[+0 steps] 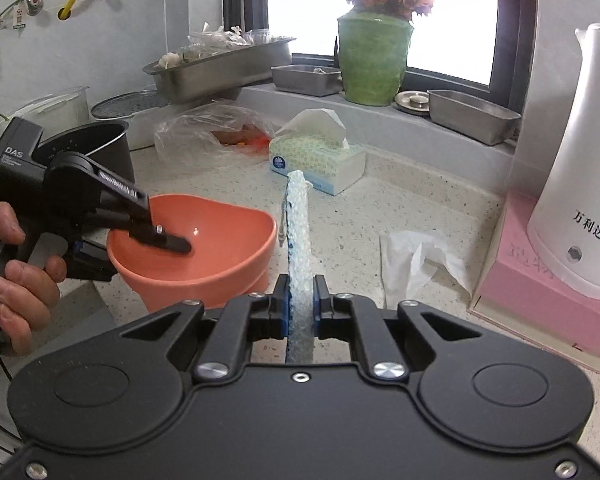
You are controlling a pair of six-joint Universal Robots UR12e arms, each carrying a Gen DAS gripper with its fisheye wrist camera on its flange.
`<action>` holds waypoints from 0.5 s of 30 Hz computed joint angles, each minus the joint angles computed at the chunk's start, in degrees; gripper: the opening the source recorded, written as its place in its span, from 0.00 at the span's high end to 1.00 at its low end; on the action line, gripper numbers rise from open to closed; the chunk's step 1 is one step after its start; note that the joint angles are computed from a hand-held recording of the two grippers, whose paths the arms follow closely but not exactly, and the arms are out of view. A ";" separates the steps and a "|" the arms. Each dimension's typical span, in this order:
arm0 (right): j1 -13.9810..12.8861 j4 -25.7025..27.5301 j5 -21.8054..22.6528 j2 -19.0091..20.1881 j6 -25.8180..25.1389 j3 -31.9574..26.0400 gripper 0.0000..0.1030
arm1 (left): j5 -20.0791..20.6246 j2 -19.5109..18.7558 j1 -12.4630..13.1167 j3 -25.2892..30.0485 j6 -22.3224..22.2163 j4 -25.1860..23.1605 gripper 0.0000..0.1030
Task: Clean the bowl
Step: 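Tilt the orange bowl with the left tool while the right tool scrubs inside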
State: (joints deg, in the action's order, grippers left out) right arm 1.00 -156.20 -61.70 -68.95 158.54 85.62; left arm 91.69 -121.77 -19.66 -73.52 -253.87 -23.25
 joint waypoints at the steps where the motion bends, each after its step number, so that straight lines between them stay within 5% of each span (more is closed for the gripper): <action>1: 0.01 0.09 0.01 0.02 -0.12 -0.06 0.88 | 1.17 0.29 -0.16 -0.70 0.02 1.63 0.49; 4: 0.13 0.71 -0.23 0.08 -0.56 -0.30 0.88 | -3.02 0.57 0.66 -0.80 1.85 0.99 0.48; 8: 0.28 1.46 -0.09 0.02 -1.25 -0.37 0.88 | -11.46 -1.04 1.86 2.71 10.64 -5.27 0.51; 9: 0.31 1.65 -0.02 -0.04 -1.51 -0.34 0.88 | -12.20 -1.40 1.90 3.54 12.82 -6.96 0.56; 10: 0.34 1.56 -0.22 -0.12 -1.68 -0.23 0.88 | -12.78 -1.74 1.93 4.30 14.87 -8.45 0.77; 11: 0.37 1.45 -0.44 -0.21 -1.83 -0.11 0.87 | -12.60 -1.84 1.87 4.39 15.93 -8.25 0.84; 15: -0.12 0.60 -1.12 -0.74 -0.97 0.61 0.87 | -10.60 -1.82 1.06 4.83 21.60 -7.20 0.88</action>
State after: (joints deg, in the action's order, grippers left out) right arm 0.88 -155.61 -62.83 -69.69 157.56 86.22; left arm 81.09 -123.60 -18.59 -68.70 -232.28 -30.45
